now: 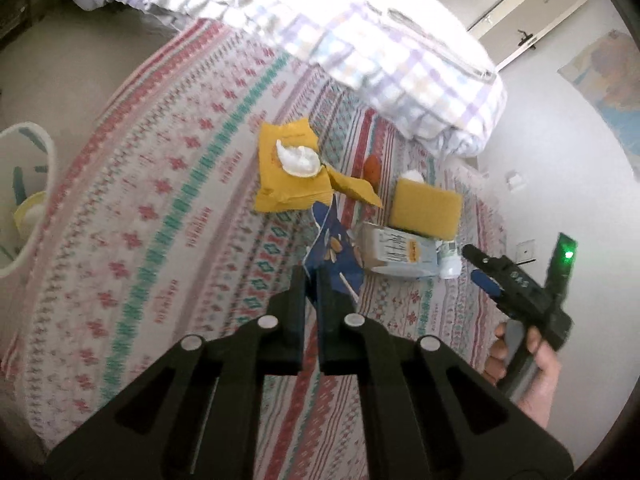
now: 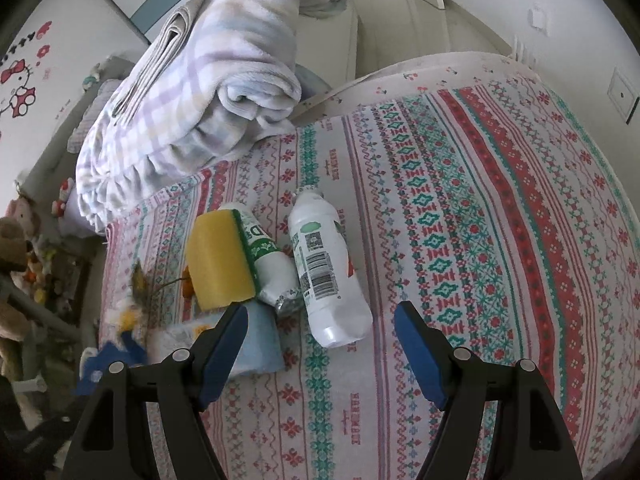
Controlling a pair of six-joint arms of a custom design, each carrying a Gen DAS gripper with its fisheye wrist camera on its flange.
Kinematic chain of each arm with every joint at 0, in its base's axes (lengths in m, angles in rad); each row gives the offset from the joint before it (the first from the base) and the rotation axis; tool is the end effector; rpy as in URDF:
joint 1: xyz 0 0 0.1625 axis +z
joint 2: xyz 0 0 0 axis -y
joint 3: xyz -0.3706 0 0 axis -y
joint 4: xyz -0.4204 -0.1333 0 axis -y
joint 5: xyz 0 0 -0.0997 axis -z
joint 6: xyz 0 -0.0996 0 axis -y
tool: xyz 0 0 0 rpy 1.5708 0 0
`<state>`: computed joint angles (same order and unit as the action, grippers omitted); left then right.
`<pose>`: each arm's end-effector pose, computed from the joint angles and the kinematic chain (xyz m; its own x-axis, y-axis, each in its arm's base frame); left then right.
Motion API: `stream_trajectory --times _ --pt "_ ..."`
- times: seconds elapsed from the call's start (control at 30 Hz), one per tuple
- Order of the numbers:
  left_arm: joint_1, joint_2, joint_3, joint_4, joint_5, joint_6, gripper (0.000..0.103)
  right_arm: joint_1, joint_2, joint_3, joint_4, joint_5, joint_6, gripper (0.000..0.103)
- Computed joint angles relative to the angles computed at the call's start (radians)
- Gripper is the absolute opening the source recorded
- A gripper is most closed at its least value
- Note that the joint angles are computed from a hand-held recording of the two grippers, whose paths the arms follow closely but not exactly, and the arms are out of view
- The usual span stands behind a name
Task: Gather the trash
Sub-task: 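Grasp the blue cardboard with the left tool while the right grasps the white bottle, then carry the cardboard and bottle to the wastebasket and release both inside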
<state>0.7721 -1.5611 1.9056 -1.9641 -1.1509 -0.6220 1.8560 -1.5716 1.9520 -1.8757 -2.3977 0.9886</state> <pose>-0.2393 -0.4757 0.3051 -0.9463 0.1144 -0.3025 0.2021 0.9394 -0.2769 0.1939 -0.4479 0.3022 -0.5830 0.6652 0.4665 0.3754 0.7298 -0.5714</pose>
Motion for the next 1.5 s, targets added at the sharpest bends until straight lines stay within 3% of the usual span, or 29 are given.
stream_trajectory --times 0.27,0.33,0.37,0.47,0.73,1.0,1.2,1.33,1.47,1.5 --pt "0.023 -0.047 -0.013 -0.016 0.005 0.032 0.005 -0.017 0.049 -0.016 0.023 -0.025 -0.029 0.075" --pt "0.030 -0.047 -0.014 -0.016 -0.010 0.039 0.005 -0.019 0.064 -0.025 0.063 -0.035 -0.026 0.055" --pt "0.033 -0.048 -0.014 -0.013 -0.024 0.043 0.005 -0.022 0.071 -0.034 0.104 -0.035 -0.012 0.035" --pt "0.037 -0.051 -0.013 -0.007 -0.065 0.057 0.005 -0.012 0.061 -0.034 0.116 -0.044 0.006 0.030" --pt "0.046 -0.078 -0.024 -0.031 -0.075 0.083 0.005 0.032 0.009 -0.014 0.042 -0.042 0.053 0.029" --pt "0.101 -0.133 -0.050 -0.055 0.002 0.045 0.005 0.089 0.031 -0.009 -0.202 -0.039 -0.098 0.029" --pt "0.148 -0.164 -0.067 -0.033 0.058 0.018 0.005 0.122 0.079 -0.010 -0.360 0.016 -0.216 0.029" --pt "0.176 -0.191 -0.086 0.010 0.153 -0.006 0.005 0.140 0.124 -0.013 -0.405 0.078 -0.254 0.029" --pt "0.192 -0.231 -0.097 0.044 0.297 0.004 0.005 0.154 0.198 -0.038 -0.447 0.173 -0.289 0.029" --pt "0.206 -0.231 -0.103 0.054 0.301 0.006 0.005 0.155 0.218 -0.046 -0.460 0.195 -0.300 0.029"
